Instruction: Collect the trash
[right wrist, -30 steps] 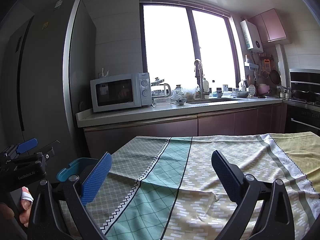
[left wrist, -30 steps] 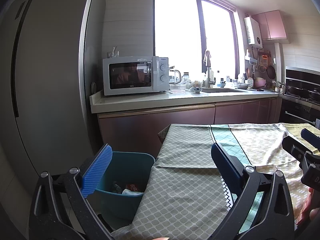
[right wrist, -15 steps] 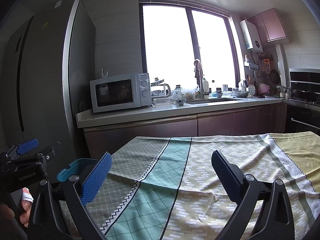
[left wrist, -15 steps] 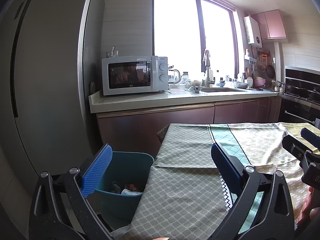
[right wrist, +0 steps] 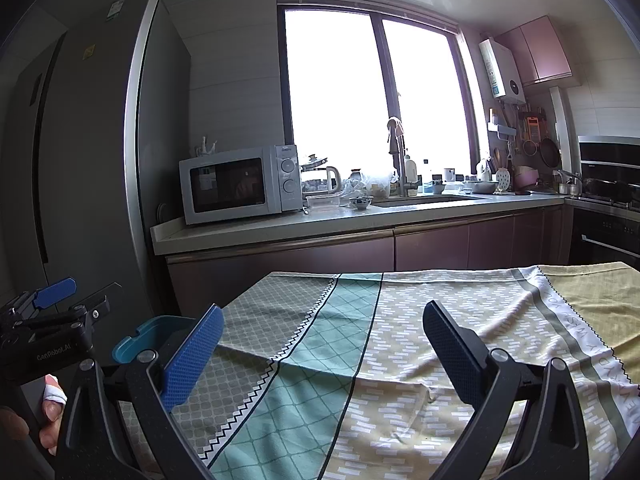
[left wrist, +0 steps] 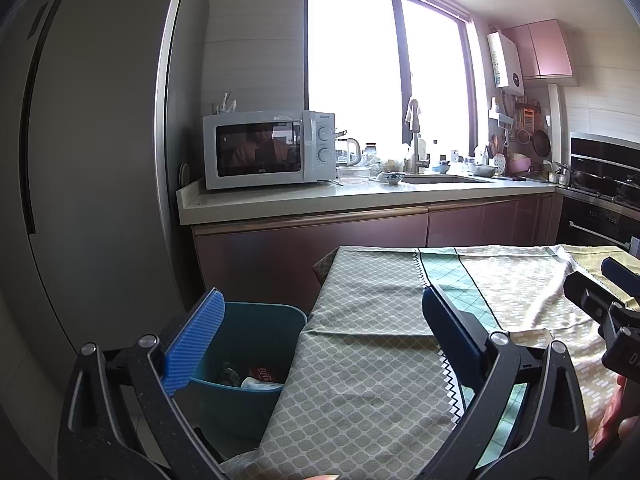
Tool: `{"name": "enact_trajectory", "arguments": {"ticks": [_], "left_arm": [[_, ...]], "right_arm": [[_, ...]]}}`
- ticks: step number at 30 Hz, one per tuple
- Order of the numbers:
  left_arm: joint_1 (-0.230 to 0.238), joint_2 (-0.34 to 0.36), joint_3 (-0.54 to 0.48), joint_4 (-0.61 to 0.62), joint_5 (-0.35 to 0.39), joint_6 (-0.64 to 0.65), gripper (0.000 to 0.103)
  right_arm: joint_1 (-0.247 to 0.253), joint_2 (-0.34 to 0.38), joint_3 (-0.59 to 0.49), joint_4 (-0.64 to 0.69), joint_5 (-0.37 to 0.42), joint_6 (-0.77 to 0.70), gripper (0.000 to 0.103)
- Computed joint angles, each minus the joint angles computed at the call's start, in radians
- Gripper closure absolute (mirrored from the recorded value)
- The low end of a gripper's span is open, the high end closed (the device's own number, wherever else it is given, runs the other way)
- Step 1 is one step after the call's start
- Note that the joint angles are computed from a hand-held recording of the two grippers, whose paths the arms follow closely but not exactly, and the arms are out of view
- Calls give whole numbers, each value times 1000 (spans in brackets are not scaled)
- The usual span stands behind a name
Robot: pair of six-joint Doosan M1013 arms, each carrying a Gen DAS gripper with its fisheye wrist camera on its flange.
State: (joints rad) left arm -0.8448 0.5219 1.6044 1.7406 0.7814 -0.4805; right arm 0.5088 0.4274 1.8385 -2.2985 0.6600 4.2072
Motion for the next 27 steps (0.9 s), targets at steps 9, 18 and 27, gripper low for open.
{"name": "enact_trajectory", "arguments": {"ticks": [9,18,27], "left_arm": [[-1,2,-2,-3,0,3,5],[-2,2,-2,4,3,-3,5],[-2,8,-6,23,10,-12,5]], "right_arm": [[0,1,1,3,4,5,6],[0,1,4,-1,11,12,6],[-2,4,3,1,18,14,6]]}}
